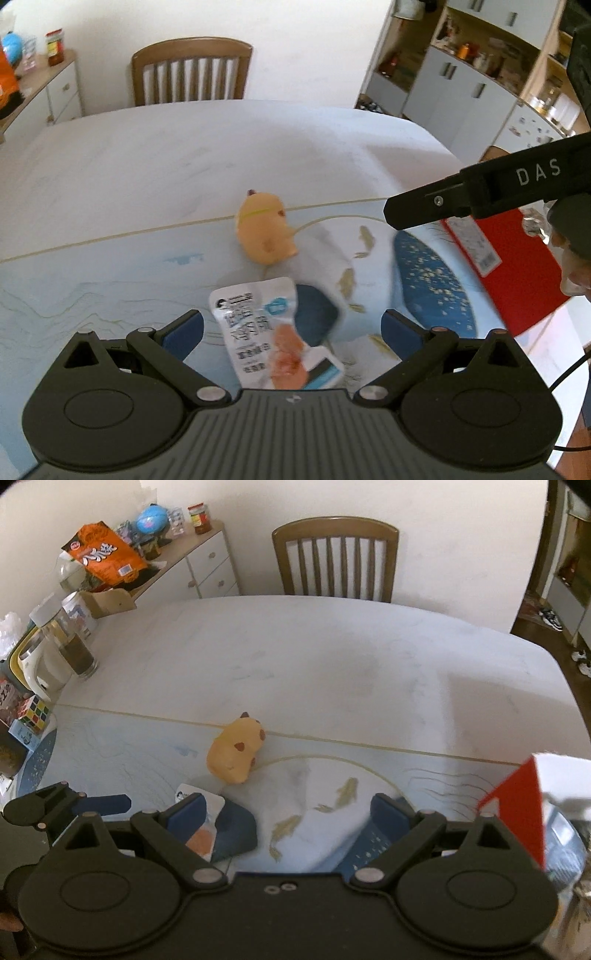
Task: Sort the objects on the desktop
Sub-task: 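Move the left tool to the white snack packet while the right moves to the yellow plush toy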
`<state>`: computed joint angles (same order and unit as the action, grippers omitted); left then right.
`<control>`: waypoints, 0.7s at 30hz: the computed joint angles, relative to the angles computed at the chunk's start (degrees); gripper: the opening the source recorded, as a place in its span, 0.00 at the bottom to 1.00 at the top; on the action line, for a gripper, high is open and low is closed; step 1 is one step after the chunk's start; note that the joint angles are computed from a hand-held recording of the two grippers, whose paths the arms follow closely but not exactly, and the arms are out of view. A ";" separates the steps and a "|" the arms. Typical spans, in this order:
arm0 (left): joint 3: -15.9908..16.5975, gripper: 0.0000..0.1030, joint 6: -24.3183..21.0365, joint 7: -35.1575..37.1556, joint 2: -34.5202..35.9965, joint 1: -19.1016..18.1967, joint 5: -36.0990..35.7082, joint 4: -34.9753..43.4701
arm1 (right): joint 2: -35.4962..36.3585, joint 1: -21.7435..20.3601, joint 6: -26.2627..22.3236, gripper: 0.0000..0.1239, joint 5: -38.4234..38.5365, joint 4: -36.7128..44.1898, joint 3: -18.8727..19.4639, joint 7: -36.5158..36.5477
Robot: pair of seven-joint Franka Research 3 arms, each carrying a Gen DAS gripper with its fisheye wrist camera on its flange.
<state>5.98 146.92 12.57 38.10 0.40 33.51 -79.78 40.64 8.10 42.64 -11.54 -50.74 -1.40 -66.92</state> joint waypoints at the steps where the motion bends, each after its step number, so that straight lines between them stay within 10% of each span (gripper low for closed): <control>1: 0.07 1.00 -0.23 -0.03 0.11 0.06 -0.06 0.01 | -1.94 0.00 1.44 0.78 -0.12 -3.26 0.10 0.15; 21: 0.52 0.97 -4.18 -1.65 5.10 -0.04 -1.17 5.10 | -24.18 -0.52 17.31 0.78 -5.46 -38.67 0.86 0.07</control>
<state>6.49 142.74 10.92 43.20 0.36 32.33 -74.69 16.46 7.58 59.95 -17.00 -89.40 -0.54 -66.85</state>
